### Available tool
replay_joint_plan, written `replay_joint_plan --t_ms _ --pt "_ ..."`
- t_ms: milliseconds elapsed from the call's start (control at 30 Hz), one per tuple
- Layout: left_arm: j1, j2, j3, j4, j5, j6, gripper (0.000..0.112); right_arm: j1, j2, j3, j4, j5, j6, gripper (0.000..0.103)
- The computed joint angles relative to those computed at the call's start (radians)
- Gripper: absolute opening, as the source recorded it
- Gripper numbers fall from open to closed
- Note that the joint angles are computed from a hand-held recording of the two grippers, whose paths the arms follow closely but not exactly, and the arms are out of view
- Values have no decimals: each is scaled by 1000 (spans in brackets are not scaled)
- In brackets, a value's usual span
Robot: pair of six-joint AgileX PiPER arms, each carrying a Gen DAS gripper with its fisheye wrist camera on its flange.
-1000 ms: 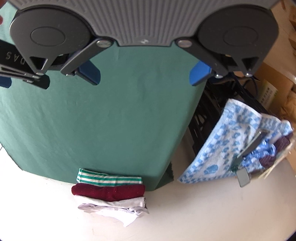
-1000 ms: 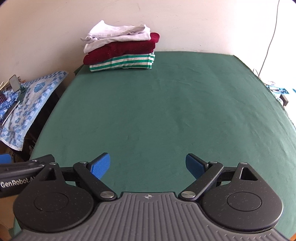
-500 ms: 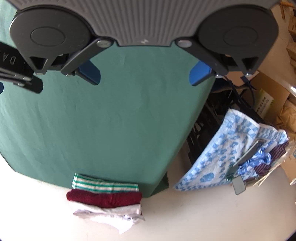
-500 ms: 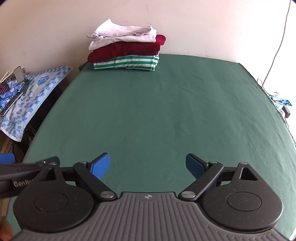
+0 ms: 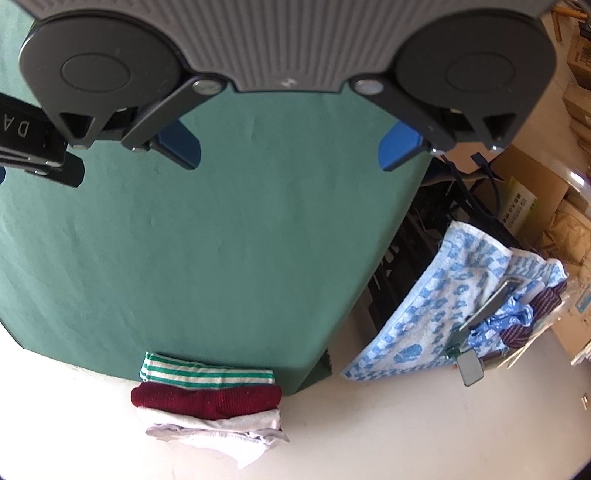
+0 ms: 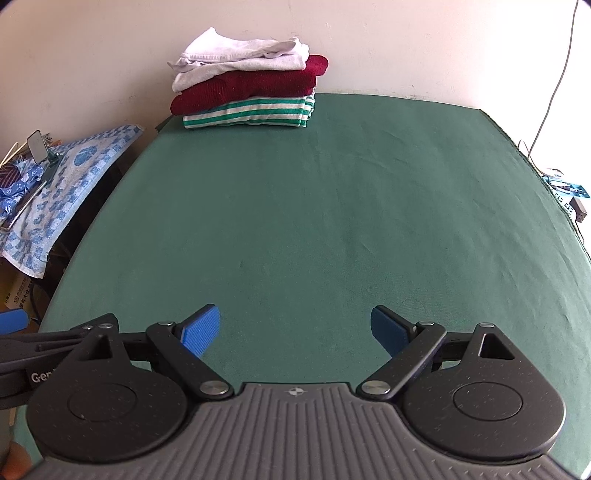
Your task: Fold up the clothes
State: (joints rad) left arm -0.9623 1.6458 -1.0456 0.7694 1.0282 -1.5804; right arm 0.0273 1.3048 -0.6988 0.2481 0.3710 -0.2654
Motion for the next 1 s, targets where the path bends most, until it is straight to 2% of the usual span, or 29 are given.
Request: replay_joint_plan --t_ms 800,1000 --pt "68 -30 49 6 -87 75 102 83 20 -9 -251 -19 330 91" --pt "92 -38 58 10 -108 86 102 90 38 -22 -252 -19 336 91"
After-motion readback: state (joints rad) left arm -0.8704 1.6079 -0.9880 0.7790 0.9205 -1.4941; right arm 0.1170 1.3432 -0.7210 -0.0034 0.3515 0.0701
